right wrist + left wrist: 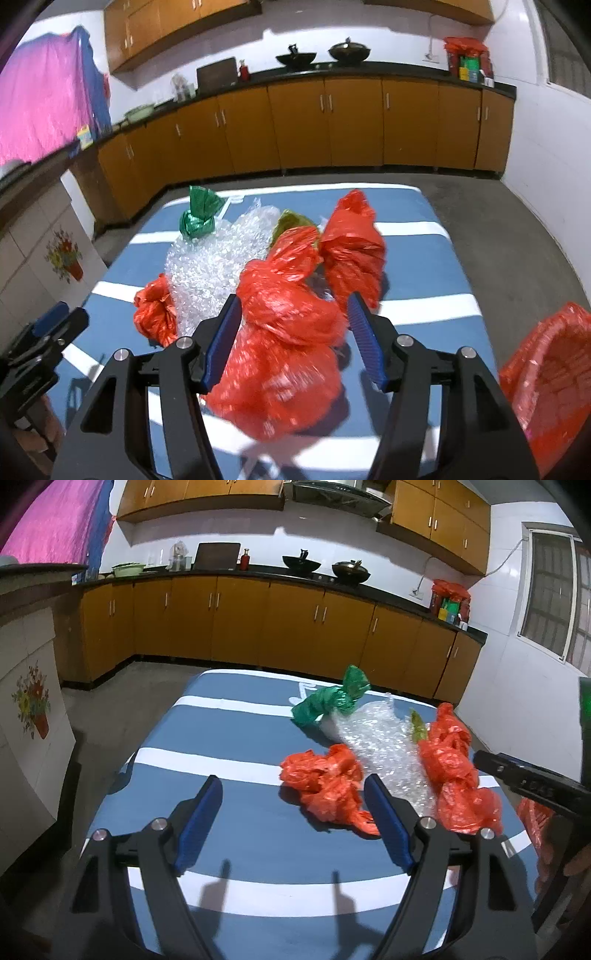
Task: Collect trash
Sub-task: 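Reach both tools back to the table and grasp a red bag with the right tool, then grasp another red bag with the left tool while the right tool lifts its red bag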
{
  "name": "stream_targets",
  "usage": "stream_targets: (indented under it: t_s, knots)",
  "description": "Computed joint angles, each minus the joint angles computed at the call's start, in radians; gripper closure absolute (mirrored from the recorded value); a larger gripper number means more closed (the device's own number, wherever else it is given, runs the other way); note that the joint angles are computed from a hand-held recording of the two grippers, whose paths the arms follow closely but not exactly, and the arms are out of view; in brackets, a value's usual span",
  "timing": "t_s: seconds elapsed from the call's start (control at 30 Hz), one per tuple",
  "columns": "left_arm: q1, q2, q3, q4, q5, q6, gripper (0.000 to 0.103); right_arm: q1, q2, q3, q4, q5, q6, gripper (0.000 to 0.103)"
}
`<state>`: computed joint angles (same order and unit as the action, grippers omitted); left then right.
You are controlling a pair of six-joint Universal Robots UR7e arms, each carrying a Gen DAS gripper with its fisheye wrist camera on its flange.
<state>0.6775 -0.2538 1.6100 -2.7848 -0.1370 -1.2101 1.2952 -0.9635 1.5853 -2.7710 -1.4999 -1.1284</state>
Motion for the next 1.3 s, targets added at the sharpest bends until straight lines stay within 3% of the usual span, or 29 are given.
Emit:
stream_targets:
  t_s: [0.23,0.5,0.6,0.77,0.97,1.3]
  knots:
    - [0.014,-0.004,0.023,-0.05,-0.011,0.013,0.025,0.015,0.049,-0.029,-0.008,-0.057,-0.029,0.043]
    - [0.021,0.032,-0.011,-0.18,-0.033,0.143,0.025,0.011,0.068,-0.031,-0.043,-0.129,-0.067,0.042]
    - [0.022,0.051,-0.033,-0.23,-0.041,0.204,0.025,0.008,0.065,-0.033,-0.035,-0.134,-0.055,0.05]
    - [0.021,0.084,-0.082,-0.328,-0.06,0.331,0.025,-0.005,0.043,-0.036,0.013,-0.104,-0.029,0.067]
    - [0.024,0.117,-0.132,-0.415,-0.085,0.448,0.026,-0.033,0.002,-0.026,0.072,-0.034,-0.039,0.07]
    - [0.038,0.173,-0.244,-0.441,-0.157,0.554,0.031,-0.079,-0.082,0.008,0.108,0.076,-0.043,0.071]
